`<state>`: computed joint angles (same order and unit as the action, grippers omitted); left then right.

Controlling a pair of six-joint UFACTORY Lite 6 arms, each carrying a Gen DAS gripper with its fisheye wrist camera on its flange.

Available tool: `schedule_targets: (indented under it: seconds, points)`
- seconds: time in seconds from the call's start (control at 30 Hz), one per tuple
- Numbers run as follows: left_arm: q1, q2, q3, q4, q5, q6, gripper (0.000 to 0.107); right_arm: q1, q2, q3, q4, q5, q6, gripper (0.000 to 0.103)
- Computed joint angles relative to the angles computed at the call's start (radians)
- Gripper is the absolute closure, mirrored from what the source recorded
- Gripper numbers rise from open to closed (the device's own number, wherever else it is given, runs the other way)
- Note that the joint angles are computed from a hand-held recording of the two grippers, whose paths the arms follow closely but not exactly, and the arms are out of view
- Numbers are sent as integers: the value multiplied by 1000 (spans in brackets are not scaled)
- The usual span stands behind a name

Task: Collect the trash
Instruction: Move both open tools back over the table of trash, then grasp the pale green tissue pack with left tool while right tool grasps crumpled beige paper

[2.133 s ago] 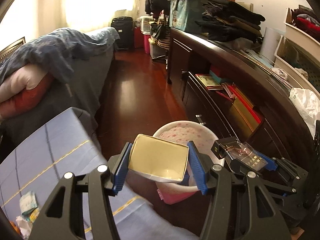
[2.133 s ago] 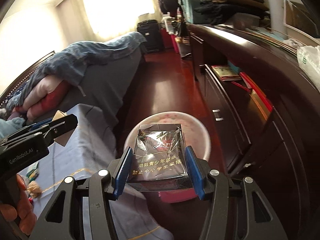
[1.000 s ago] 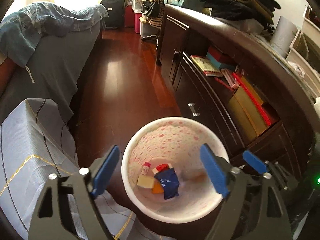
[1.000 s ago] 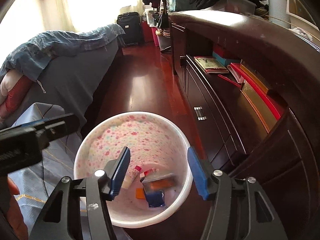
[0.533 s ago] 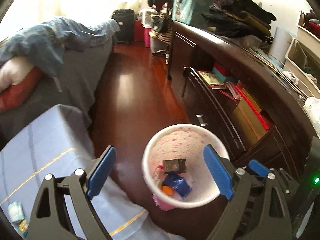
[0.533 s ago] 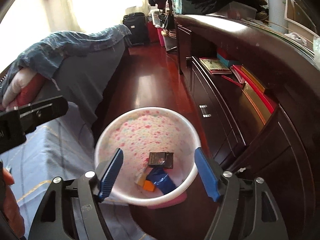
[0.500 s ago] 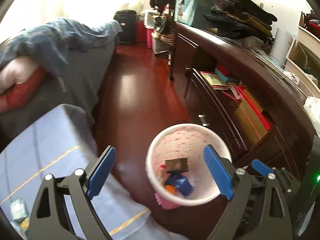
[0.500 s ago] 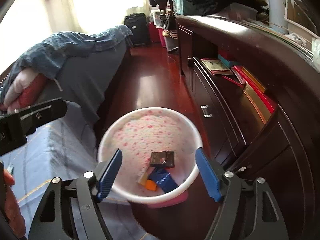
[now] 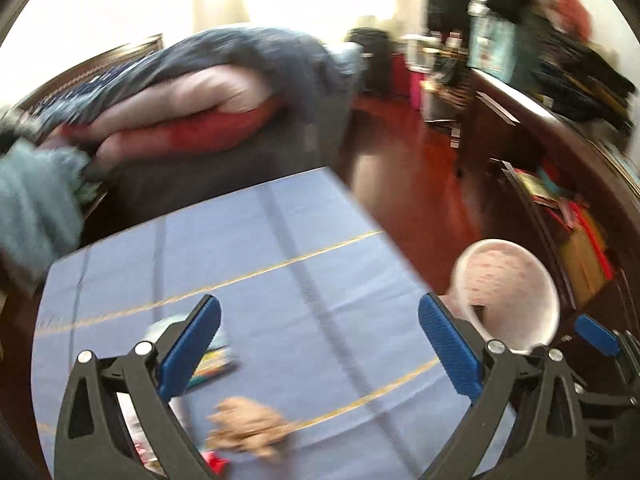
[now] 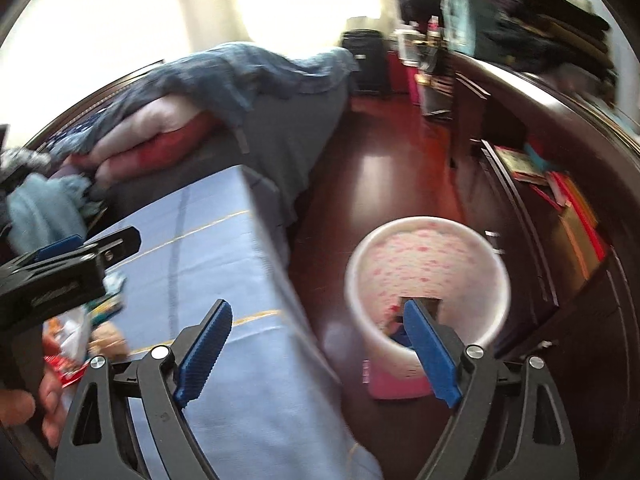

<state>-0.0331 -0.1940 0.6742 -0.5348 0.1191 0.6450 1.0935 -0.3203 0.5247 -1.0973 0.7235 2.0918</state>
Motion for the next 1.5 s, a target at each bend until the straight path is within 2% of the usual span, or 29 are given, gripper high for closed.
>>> schedule_targets:
  seconds: [0.13, 0.23, 0.4, 0.53, 0.57, 0.63, 0.87, 0.97, 1.1, 1.2, 1.23, 1.3, 1.37, 1.4, 1.5]
  points:
    - [193, 89, 59, -195, 45, 240, 8, 60, 108, 104, -21, -7, 5, 16]
    - [299, 200, 154, -251, 99, 359, 8, 100, 177, 172, -21, 2, 2, 16]
    - [423, 427, 389, -165, 271, 538, 8, 128, 261, 255, -9, -2, -22, 16]
    - [453, 525, 464, -106, 235, 652, 8, 133, 307, 298, -5, -10, -35, 16]
    - [467, 554, 492, -117, 248, 694, 8, 133, 321, 311, -3, -14, -39, 16]
    - [505, 631, 584, -106, 343, 745, 8, 131, 343, 332, 0, -18, -47, 16]
    - [510, 728, 657, -76, 387, 937, 7, 135, 413, 404, 2, -20, -52, 16]
    - [500, 780, 736, -65, 441, 923, 7, 144, 446, 441, 8, -10, -61, 16]
    - [464, 856, 798, -35, 402, 851, 7, 147, 468, 470, 15, -7, -76, 16]
    - [466, 881, 825, -73, 454, 879, 9, 148, 471, 475, 17, -4, -81, 16]
    - [473, 882, 823, -96, 467, 903, 11, 147, 471, 474, 17, -7, -80, 16]
    - [476, 867, 790, -149, 498, 951, 27, 142, 469, 473, 17, -16, -81, 16]
    - [488, 866, 789, -162, 534, 957, 37, 139, 470, 475, 18, -20, -83, 16]
    - [491, 857, 775, -176, 537, 970, 46, 139, 469, 474, 16, -22, -82, 16]
    - [492, 834, 743, -196, 526, 988, 60, 142, 470, 474, 7, -34, -75, 16]
